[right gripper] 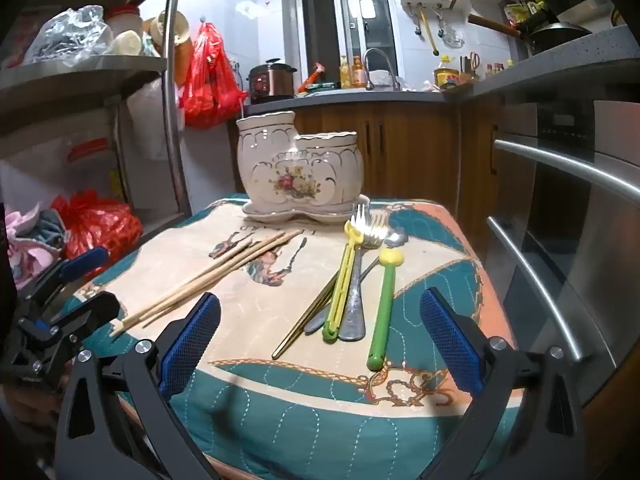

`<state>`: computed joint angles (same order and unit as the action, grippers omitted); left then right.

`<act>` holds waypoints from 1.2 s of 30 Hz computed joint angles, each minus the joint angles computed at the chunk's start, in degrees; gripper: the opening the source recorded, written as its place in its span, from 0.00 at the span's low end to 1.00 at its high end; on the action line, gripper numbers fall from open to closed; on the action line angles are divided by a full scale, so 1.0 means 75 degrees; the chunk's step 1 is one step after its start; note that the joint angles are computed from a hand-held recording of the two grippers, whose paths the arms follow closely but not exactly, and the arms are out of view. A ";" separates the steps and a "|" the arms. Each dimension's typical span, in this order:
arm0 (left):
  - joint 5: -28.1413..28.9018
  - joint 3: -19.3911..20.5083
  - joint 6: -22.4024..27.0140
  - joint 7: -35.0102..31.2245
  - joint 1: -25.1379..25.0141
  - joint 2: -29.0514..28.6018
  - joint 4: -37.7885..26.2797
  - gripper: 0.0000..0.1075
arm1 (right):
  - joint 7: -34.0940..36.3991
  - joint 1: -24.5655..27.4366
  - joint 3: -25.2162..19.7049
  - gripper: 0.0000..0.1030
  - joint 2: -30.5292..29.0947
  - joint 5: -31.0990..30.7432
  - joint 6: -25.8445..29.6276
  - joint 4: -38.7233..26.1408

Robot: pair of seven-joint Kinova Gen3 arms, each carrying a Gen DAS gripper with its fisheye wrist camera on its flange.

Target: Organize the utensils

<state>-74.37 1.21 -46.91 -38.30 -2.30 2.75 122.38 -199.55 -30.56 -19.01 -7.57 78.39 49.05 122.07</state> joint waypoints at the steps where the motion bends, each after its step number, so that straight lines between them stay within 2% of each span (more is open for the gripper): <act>1: 0.0055 0.0018 0.0046 -0.0064 0.0021 -0.0017 0.0022 0.91 | -0.0023 -0.0001 -0.0001 0.96 -0.0005 0.0016 -0.0005 0.0006; 7: 0.0327 0.0015 0.0019 -0.0311 0.0052 -0.0160 0.0221 0.91 | -0.0150 -0.0031 -0.0022 0.96 0.0013 0.0118 0.0044 0.0021; 12: 0.0117 -0.0019 0.0035 0.0070 0.0019 -0.0113 0.0073 0.91 | -0.0231 -0.0056 0.0001 0.96 0.0010 0.0184 0.0040 0.0047; 36: 0.0264 -0.0001 -0.0090 0.0096 -0.0079 0.0060 0.0034 0.91 | -0.0338 -0.0094 0.0023 0.96 0.0047 0.0240 0.0060 0.0048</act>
